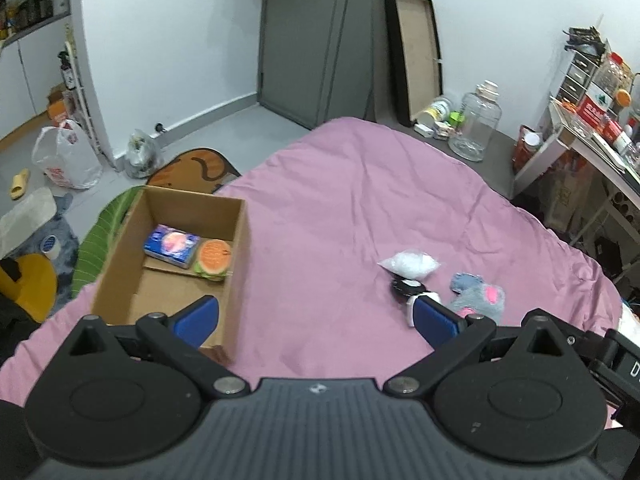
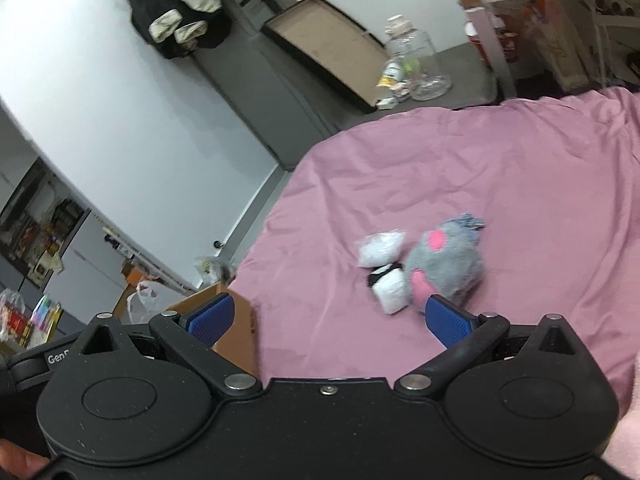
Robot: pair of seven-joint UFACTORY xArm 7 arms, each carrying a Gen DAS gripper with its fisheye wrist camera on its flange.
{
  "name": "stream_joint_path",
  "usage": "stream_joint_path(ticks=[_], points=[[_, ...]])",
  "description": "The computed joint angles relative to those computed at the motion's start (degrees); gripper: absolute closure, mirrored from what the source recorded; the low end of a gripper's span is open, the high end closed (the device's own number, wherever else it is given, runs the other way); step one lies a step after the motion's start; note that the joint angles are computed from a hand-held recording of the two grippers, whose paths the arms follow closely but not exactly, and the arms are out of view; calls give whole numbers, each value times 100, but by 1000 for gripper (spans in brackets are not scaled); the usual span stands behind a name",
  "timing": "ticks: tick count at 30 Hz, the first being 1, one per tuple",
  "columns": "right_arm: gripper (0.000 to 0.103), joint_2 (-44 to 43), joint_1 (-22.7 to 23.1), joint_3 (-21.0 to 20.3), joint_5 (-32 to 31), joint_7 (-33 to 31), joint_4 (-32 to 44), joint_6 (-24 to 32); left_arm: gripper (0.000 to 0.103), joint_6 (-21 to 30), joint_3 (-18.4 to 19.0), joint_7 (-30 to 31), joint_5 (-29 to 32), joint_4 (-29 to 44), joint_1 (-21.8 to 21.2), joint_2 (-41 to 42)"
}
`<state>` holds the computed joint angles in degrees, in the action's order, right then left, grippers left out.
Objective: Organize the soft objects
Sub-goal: 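Move both tools back toward the grey plush mouse, then grasp the grey plush mouse with both grippers together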
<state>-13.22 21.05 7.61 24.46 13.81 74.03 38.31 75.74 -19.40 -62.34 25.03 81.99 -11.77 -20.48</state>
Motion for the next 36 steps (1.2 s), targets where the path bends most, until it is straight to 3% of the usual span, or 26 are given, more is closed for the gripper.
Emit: stream_joint_path(ticks=[13,21,25,31,36], points=[[0,245,-287,-143,162,501,-240,-172,4,-1096,286,57,-218,-239,-229,562],[1,534,-361,-179,492,801,-288,-361,24,-1964,588,355,-667,-325,-343,973],[10,678,-420,-205,774,926,-313,-389,28,-2324,678,560,-817,-279,-409,1254],[14,925,-489,-171,984,960,-265,-486,33,-2692,868,841,-1153,-157,-482,1699],[26,1166,-568,-148,1311,991,-216,-518,48,-3113,1009,1348,-1714,-154,-518,2004]])
